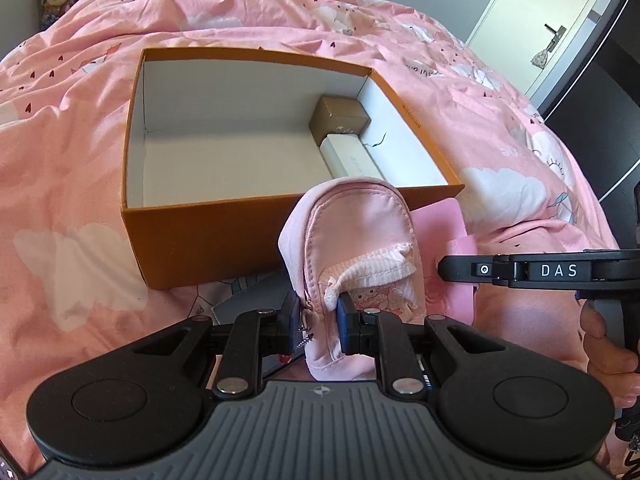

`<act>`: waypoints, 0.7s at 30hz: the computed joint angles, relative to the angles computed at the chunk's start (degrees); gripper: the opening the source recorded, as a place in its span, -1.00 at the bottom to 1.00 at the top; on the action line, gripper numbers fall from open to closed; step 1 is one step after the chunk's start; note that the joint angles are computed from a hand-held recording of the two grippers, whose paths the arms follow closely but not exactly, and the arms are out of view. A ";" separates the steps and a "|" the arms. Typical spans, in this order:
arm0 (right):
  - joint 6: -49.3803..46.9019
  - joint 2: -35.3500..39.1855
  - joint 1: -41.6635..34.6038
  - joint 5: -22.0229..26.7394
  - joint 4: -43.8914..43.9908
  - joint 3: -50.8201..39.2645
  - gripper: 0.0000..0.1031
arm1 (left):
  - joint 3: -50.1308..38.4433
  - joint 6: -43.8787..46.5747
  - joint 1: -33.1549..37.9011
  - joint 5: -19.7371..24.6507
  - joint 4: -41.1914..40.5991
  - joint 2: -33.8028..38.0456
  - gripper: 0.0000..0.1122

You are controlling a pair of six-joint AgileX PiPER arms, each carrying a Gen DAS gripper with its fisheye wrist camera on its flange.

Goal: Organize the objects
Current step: 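Carry the pink pouch and pink wallet over the orange box with both grippers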

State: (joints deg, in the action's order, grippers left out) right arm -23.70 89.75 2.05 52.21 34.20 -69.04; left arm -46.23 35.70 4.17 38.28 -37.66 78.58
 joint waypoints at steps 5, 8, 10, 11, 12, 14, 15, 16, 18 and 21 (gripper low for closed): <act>-4.46 -3.79 -0.54 1.18 0.79 -2.49 -0.57 | -0.65 3.07 1.75 1.73 -4.39 -3.44 -0.63; -6.86 -4.83 -1.30 2.00 2.24 -5.00 -0.57 | -1.82 4.75 3.55 2.89 -7.10 -4.23 -0.63; -7.98 -4.65 -2.01 2.89 3.92 -7.11 -0.57 | -2.80 4.43 3.49 2.08 -7.77 -3.88 -0.63; -8.45 -4.52 -2.20 2.93 4.62 -8.19 -0.58 | -3.36 3.93 3.43 1.59 -7.93 -3.68 -0.63; -8.85 -4.43 -2.18 2.60 5.22 -9.00 -0.58 | -3.90 3.79 3.50 1.17 -8.33 -3.47 -0.63; -9.14 -3.89 -1.75 1.49 5.83 -10.51 -0.58 | -4.81 4.07 3.41 -0.11 -9.47 -3.02 -0.63; -9.08 -3.32 -1.30 0.59 6.01 -11.26 -0.58 | -5.34 3.88 3.24 -0.75 -9.68 -2.62 -0.63; -8.93 -2.66 -0.99 -0.07 6.09 -11.97 -0.58 | -5.99 4.03 3.24 -1.37 -10.08 -2.00 -0.63; -7.72 -0.51 0.12 -1.43 5.25 -14.08 -0.58 | -7.60 3.55 3.01 -2.64 -10.03 -0.27 -0.63; -5.85 3.05 1.97 -3.81 3.66 -16.57 -0.58 | -10.21 3.02 3.17 -3.85 -9.94 2.75 -0.63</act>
